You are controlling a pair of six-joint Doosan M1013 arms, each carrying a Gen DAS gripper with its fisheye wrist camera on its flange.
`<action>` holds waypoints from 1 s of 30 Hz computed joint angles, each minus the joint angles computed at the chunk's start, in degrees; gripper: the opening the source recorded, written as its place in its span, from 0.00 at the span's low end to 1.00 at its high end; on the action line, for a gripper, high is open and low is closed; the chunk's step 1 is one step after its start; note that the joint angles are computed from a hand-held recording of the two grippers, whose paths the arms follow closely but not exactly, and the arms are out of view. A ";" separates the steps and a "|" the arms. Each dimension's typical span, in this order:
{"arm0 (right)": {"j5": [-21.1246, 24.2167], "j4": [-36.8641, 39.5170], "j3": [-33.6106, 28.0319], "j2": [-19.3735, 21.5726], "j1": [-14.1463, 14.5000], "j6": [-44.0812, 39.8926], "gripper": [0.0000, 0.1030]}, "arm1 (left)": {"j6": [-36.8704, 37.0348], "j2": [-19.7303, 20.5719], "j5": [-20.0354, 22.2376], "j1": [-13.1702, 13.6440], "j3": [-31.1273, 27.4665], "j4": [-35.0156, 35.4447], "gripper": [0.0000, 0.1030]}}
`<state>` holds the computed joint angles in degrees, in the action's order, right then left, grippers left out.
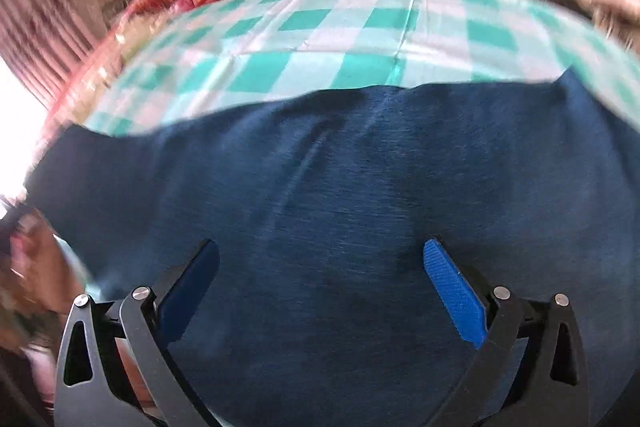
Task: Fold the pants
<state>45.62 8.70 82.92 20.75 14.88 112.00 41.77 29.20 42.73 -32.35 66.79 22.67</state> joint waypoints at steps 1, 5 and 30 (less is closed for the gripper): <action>-0.26 5.98 0.14 -0.13 -1.04 -3.04 0.96 | 0.35 0.46 1.89 -0.96 -1.22 2.89 0.17; -0.16 27.29 1.61 -0.56 -4.89 -12.15 0.96 | 6.09 3.61 9.86 -7.86 -7.26 19.82 0.17; 5.65 45.75 6.03 -2.04 -9.65 -20.01 0.95 | 27.19 10.12 3.41 -20.68 -5.71 30.04 0.13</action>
